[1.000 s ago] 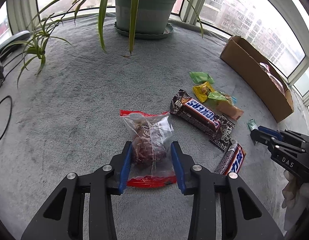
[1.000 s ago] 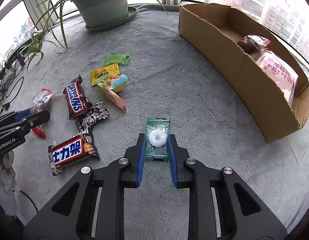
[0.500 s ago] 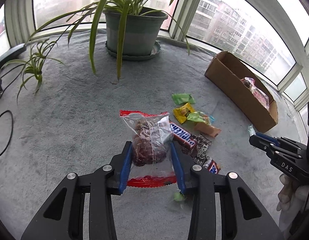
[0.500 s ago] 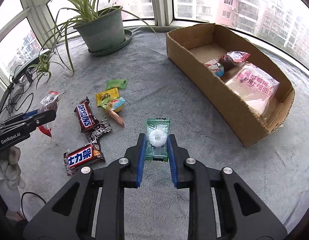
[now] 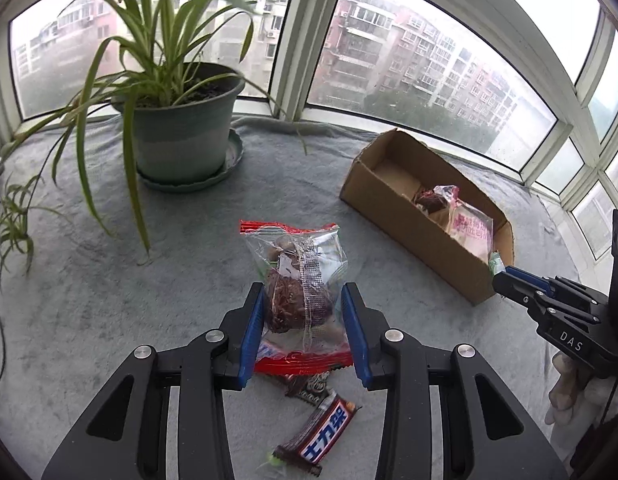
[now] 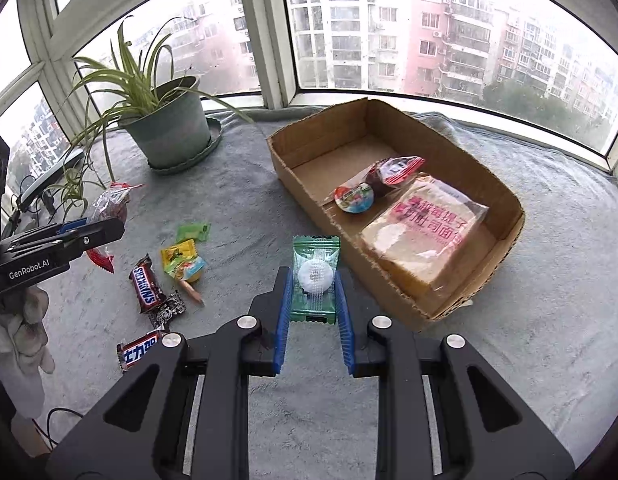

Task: Organize snacks
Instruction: 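Carry both items to the box and open the left tool to drop the bag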

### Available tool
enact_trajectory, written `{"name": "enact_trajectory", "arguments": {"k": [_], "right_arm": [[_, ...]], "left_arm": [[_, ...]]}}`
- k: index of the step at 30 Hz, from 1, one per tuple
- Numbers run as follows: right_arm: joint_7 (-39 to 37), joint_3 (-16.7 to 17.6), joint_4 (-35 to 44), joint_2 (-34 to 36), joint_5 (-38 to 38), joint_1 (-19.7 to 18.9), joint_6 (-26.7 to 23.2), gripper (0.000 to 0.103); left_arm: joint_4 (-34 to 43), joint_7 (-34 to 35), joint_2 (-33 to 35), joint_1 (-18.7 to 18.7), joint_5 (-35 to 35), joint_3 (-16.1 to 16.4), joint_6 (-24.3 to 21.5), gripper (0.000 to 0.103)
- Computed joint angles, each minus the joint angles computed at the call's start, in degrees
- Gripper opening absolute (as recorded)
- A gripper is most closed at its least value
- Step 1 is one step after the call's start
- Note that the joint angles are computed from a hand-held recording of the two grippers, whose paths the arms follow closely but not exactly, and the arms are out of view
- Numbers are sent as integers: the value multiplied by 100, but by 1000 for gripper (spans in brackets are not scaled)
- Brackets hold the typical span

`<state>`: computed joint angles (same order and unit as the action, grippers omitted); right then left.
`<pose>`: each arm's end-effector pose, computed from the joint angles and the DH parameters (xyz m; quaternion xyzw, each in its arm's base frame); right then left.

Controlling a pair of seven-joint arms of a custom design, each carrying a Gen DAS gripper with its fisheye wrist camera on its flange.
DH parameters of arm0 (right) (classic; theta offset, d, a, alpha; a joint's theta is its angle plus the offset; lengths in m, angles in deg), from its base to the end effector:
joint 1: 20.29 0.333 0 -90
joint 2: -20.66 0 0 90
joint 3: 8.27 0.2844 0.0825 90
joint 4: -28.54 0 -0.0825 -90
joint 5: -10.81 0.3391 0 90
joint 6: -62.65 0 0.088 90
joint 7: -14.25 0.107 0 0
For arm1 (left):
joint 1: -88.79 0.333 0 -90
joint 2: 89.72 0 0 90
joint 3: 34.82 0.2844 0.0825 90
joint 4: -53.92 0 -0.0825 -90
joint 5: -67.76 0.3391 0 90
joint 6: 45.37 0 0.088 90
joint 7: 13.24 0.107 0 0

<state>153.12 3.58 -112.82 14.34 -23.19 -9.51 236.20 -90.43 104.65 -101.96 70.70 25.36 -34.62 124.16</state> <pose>0.4221 0.2227 0.4030 -0.7027 0.6250 -0.1851 0.2852 0.4425 -0.0953 0.4177 -0.6249 0.6992 -0.3275 0.1155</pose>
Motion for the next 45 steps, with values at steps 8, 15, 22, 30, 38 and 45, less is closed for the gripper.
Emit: {"name": "enact_trajectory", "arguments": {"k": [8, 15, 22, 30, 38, 45], "right_arm": [[79, -181, 162, 28, -278, -265, -101, 22], [-62, -455, 380, 220, -277, -342, -252, 22], [-146, -826, 651, 590, -281, -236, -318, 22], [-275, -1172, 780, 856, -161, -20, -298, 22], [-382, -1380, 916, 1050, -8, 177, -309, 22], [-229, -1480, 973, 1059, -216, 302, -362, 34]], "left_arm": [[835, 31, 641, 140, 87, -395, -50, 37], [1636, -233, 1352, 524, 513, -958, -103, 37], [2315, -718, 2004, 864, 1169, -1393, -151, 37], [2979, -1218, 2659, 1204, 1837, -1830, -260, 37], [3323, -1546, 3039, 1440, 2289, -2160, -382, 37], [3443, -1485, 3131, 1559, 2311, -2334, -544, 47]]}}
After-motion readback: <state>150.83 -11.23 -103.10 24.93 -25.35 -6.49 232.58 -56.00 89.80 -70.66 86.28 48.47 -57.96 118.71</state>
